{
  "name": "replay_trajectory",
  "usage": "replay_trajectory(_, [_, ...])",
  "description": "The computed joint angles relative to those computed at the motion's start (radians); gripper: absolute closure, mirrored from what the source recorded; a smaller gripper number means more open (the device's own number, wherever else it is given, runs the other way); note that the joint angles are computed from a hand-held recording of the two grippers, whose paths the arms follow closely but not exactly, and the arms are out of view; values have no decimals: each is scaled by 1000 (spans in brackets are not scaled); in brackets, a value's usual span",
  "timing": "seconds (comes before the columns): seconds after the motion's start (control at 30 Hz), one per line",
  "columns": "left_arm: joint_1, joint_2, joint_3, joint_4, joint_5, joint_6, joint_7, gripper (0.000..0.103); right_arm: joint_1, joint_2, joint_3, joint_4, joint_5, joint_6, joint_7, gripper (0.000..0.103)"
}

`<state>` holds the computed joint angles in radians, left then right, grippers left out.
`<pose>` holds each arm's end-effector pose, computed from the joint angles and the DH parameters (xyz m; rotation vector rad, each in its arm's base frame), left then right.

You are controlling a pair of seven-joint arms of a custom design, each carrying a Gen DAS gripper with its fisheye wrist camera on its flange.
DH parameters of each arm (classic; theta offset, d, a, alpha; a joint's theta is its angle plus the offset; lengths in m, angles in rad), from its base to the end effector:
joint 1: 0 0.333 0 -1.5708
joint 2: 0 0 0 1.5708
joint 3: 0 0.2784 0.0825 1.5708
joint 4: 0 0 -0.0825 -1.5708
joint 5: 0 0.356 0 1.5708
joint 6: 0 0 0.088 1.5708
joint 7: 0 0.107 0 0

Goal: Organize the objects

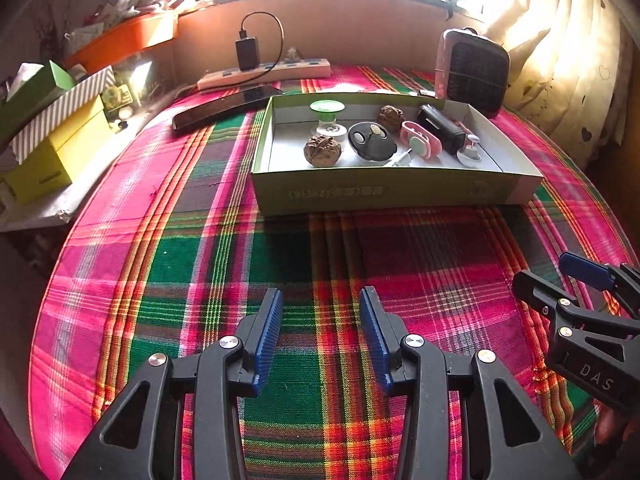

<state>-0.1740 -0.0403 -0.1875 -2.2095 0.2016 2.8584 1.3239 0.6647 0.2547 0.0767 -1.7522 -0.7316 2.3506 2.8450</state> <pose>0.5077 -0.2045 0.4541 -1.5603 2.0954 -0.7459 0.4719 0.4144 0.4385 -1.7498 1.9398 -0.6700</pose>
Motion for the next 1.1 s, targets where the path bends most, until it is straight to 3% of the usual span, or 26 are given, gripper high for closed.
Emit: replay_trajectory(1.1, [-1, 2, 1, -1, -42, 5, 27, 63, -3, -2, 0, -2, 3, 1, -3, 31])
